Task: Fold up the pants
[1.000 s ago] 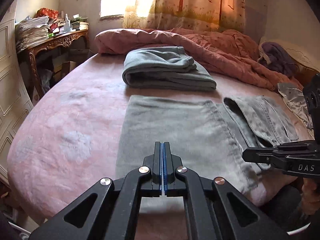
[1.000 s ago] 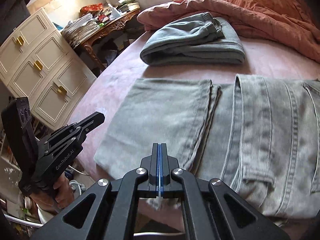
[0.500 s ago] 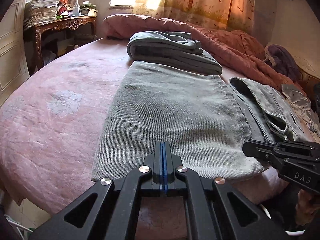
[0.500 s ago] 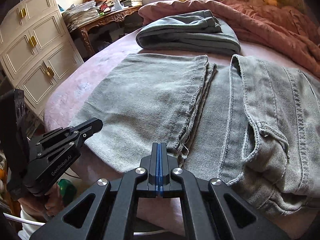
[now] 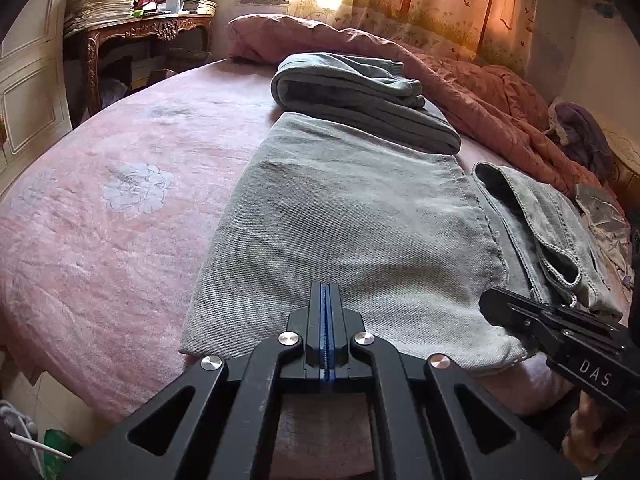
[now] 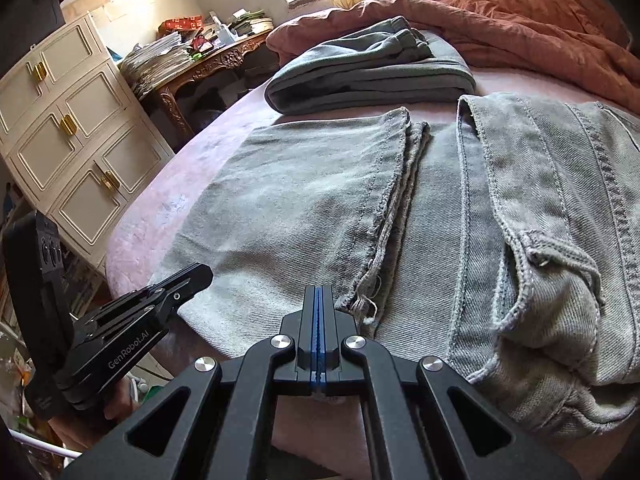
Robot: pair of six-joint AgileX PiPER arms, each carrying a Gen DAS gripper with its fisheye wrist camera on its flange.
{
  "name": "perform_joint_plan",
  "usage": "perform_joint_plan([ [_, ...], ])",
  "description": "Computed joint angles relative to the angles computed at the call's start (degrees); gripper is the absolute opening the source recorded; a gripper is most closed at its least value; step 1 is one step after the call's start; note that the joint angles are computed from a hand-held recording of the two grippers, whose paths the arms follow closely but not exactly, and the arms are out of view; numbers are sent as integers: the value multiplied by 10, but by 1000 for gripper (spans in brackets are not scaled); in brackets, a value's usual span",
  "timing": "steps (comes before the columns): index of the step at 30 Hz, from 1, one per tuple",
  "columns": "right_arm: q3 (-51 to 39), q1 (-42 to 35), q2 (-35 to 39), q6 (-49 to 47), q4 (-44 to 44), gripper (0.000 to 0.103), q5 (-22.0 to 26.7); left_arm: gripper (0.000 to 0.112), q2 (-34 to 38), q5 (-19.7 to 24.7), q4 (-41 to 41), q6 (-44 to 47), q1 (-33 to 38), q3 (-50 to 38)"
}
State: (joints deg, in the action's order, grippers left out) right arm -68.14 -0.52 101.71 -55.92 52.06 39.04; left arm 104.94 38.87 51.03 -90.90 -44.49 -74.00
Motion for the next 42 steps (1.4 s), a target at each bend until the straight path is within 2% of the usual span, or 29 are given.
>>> perform_joint_plan([
  [2,3,0,-4,-12,0,0,-1,1,5,14,8,-15,-7,-5],
  [7,-36,-35,30,-19,21,0,79,1,2,11,48,-84,-14,15],
  [9,-25,-30,27,-22,28,0,63,1,3,16,40,-74,-13,9],
  [12,9,-2,-3,-36,16,0,0,1,7,23,23,-43,-10,-3],
  [14,2,-3,-1,-33,6,0,6,1,4,18,36,-48,-12,4],
  [17,-11,-25,8,-36,18,0,46,1,-2,19,59,-69,-20,15],
  [18,-5,-26,2,-46,19,0,44,2,-6,21,59,-69,-22,16],
  [20,15,-24,-19,-66,20,0,22,12,-16,37,57,-57,-31,18],
  [22,39,-25,-44,-92,32,0,-1,26,-21,78,62,-49,-48,14],
  [23,52,-30,-58,-110,47,0,-8,30,-28,92,67,-53,-55,20],
  [28,105,-90,-127,-234,157,0,-1,31,-55,73,53,-49,-58,56],
  [31,111,-144,-149,-275,184,0,44,31,-46,87,79,-57,-71,58],
  [34,121,-197,-163,-301,208,0,74,32,-54,74,95,-90,-72,74],
  [36,135,-221,-173,-323,230,0,74,37,-66,63,110,-119,-73,93],
  [38,157,-242,-183,-359,258,0,68,57,-73,80,118,-138,-82,103],
  [40,174,-252,-190,-379,277,0,51,57,-74,113,120,-143,-93,108],
  [41,176,-257,-189,-377,277,0,51,57,-82,103,120,-142,-90,118],
  [42,176,-260,-186,-371,273,0,55,57,-95,72,120,-145,-79,135],
])
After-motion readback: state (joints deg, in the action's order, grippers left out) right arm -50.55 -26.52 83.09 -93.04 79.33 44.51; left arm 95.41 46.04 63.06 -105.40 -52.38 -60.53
